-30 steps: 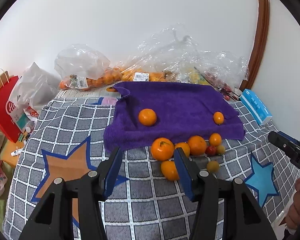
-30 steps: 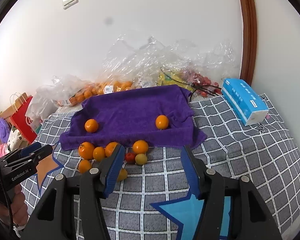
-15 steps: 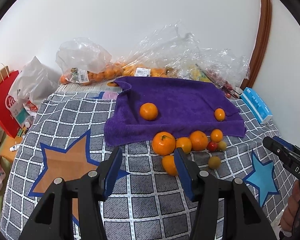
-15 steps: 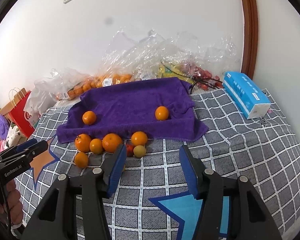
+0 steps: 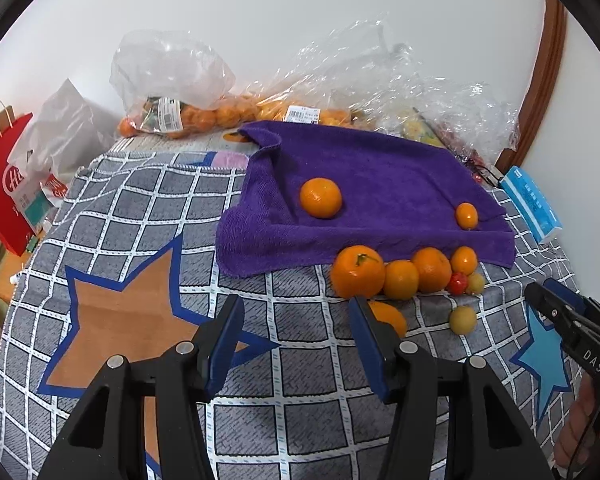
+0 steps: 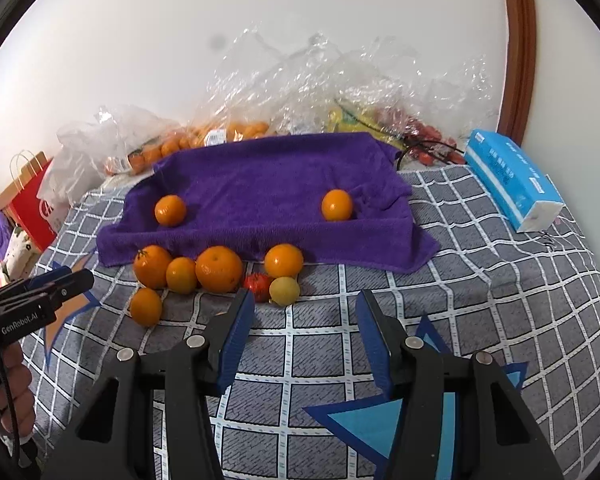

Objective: Organize fruits
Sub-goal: 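Raise both open tools away from the towel, then move the right tool to the yellow round fruit while the left tool approaches a large orange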

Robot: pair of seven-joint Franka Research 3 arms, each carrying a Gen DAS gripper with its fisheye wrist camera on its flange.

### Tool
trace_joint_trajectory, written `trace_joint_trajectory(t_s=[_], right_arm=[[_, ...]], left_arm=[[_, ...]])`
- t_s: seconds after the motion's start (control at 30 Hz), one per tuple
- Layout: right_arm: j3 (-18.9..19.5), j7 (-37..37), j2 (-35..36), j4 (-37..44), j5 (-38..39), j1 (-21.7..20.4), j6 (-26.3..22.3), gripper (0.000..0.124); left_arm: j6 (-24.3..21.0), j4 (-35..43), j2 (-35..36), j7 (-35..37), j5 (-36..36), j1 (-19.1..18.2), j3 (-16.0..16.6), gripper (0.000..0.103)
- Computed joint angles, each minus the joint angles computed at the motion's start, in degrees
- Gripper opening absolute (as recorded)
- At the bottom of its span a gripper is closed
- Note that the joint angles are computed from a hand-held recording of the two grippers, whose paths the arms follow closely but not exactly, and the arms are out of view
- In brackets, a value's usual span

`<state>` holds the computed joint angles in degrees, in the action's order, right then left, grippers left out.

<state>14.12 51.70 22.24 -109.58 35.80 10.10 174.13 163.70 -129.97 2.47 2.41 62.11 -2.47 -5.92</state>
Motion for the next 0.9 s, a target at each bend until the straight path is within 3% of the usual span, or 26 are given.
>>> trace_joint_trajectory(t_s=[0.33, 0.73, 0.9], right_arm=[[-2.8, 4.1, 2.1, 1.6, -4.3, 2.7, -1.1, 0.042], [-1.2, 4.8, 4.6, 4.6, -5.0, 1.5, -2.9, 0.036], [-2.4, 6.0, 6.1, 6.6, -6.4, 2.9, -3.7, 0.032]], left_arm=[[1.1, 0.3, 1.6, 1.6, -2.2, 0.3, 0.9, 0.052], [1.6, 0.6, 2.4, 3.2, -4.3, 0.4, 1.6, 0.053], [1.8, 0.9, 2.8, 4.3, -5.3, 0.5, 1.9, 0.053]])
